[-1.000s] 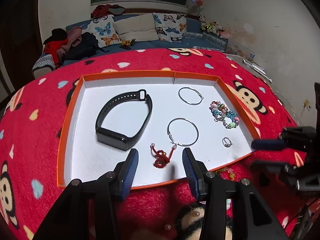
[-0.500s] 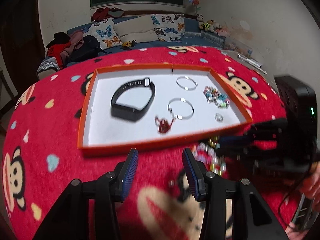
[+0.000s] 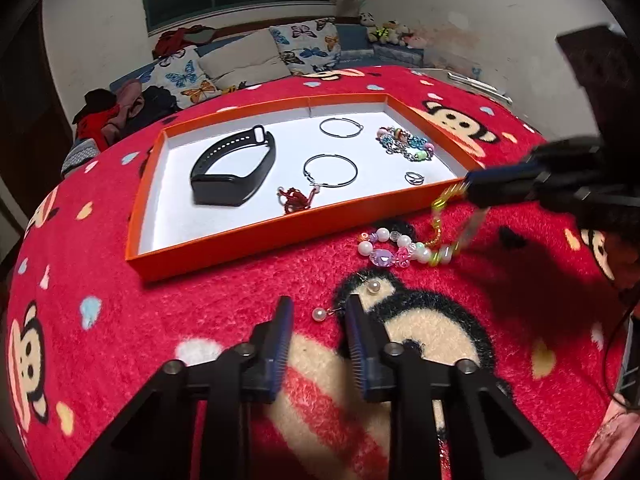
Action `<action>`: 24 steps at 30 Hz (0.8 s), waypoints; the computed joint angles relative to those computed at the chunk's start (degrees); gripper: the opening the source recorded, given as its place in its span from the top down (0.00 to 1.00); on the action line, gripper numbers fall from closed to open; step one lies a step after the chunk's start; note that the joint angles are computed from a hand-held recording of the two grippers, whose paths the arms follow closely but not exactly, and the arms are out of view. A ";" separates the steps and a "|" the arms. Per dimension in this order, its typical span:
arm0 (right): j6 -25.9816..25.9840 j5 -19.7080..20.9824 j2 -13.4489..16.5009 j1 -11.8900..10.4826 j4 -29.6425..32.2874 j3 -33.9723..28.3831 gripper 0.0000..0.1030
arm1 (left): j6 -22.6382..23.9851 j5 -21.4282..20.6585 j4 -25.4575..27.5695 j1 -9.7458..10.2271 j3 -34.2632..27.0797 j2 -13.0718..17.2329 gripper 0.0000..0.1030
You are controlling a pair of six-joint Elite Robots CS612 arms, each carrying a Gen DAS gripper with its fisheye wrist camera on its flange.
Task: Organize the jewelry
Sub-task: 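Grasp the pearl bead bracelet with the right tool and lift it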
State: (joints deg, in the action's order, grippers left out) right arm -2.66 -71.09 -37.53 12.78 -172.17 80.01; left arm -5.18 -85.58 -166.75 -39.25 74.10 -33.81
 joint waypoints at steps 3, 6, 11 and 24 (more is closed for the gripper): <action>0.02 0.14 -1.07 -0.31 -2.06 1.19 0.90 | 1.05 0.10 0.22 -0.03 -0.57 0.47 0.77; 0.09 0.22 -1.84 -0.60 -3.97 2.03 0.90 | 2.05 0.15 0.32 -0.06 -0.71 0.66 0.81; 0.28 0.34 -2.39 -0.73 -6.13 2.29 0.90 | 3.93 1.30 -0.02 -0.32 -0.96 1.10 0.90; -0.80 -0.18 -3.20 -0.94 -9.40 0.88 0.90 | 0.16 1.23 -5.27 0.45 -0.16 -0.20 0.93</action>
